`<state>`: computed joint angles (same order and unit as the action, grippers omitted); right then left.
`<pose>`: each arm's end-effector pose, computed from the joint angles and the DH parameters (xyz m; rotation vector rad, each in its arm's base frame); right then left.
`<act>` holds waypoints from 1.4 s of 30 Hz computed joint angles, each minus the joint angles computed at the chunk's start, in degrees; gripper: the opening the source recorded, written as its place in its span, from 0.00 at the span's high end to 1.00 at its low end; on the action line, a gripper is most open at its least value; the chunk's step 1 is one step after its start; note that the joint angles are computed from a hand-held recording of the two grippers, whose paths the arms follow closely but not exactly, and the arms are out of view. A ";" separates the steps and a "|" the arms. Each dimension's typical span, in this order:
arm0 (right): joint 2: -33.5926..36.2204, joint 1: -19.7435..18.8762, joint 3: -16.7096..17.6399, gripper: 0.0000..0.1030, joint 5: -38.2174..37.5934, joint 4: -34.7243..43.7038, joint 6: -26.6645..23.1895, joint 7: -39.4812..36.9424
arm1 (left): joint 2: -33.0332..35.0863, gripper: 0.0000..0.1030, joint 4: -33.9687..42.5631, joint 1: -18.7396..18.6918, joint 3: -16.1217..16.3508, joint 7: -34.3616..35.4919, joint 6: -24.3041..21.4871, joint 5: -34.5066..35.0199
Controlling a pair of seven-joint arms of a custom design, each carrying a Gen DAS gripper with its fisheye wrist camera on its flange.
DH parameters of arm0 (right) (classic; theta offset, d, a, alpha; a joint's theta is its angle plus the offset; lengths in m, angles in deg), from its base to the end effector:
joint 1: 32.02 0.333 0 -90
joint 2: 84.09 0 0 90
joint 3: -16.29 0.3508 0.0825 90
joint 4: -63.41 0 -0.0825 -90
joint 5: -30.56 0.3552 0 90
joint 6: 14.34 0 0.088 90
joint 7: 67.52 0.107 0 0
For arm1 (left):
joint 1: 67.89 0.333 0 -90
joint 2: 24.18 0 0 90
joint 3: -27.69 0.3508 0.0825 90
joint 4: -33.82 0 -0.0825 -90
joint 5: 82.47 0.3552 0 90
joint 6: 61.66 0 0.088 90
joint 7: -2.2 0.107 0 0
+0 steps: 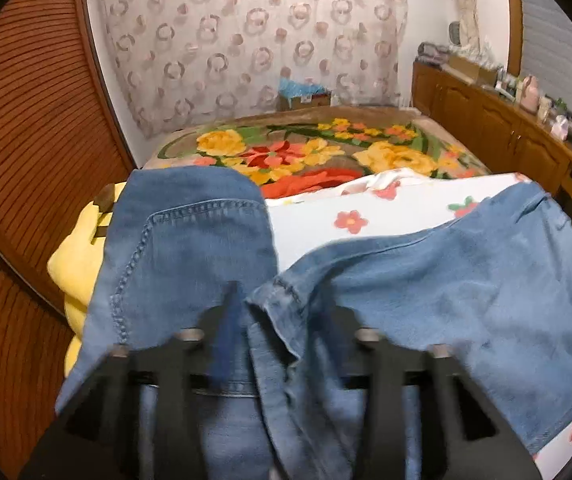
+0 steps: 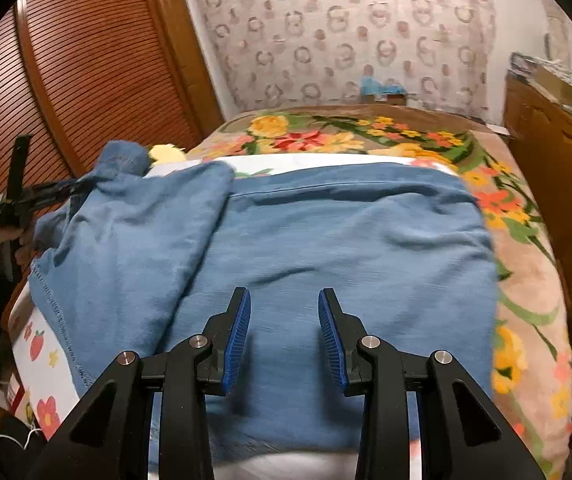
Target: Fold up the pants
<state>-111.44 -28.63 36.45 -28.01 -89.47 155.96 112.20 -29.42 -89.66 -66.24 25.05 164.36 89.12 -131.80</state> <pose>0.3158 0.2135 0.4818 -1.5153 1.7959 -0.6760 0.5300 0.0087 0.5441 -1.1632 2.2901 -0.9305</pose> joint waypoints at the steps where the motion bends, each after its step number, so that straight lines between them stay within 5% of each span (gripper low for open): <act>1: -1.30 1.11 -0.53 0.63 1.46 -0.73 -1.52 -0.69 | -0.93 0.33 -0.33 -0.09 0.41 1.30 -1.16 -2.13; 3: -4.26 3.38 -0.99 0.58 4.66 -2.24 -5.30 -1.94 | -3.05 0.23 -1.42 -0.40 0.85 2.65 -2.81 -4.31; 14: -16.83 7.81 -4.62 0.55 17.79 -11.59 -15.29 -6.16 | -12.92 0.23 -8.24 -5.43 1.25 6.13 -12.04 -7.52; 28: -15.68 2.82 -5.62 0.55 24.13 -15.80 -4.02 -8.49 | -17.41 0.23 -14.65 -9.80 -0.21 3.74 -12.02 -4.10; 31: -15.20 0.80 -4.00 0.79 24.40 -16.27 -1.04 -8.60 | -17.63 0.23 -15.21 -10.11 0.15 3.71 -11.20 -3.69; 33: -16.15 -0.15 -0.98 0.90 24.88 -15.22 -4.37 -8.26 | -17.79 0.23 -15.54 -10.13 0.51 3.48 -11.12 -3.59; 42: -20.32 -0.22 4.13 0.94 20.67 -8.19 -16.13 -6.36 | -19.53 0.23 -16.65 -9.64 2.54 4.78 -12.41 -4.16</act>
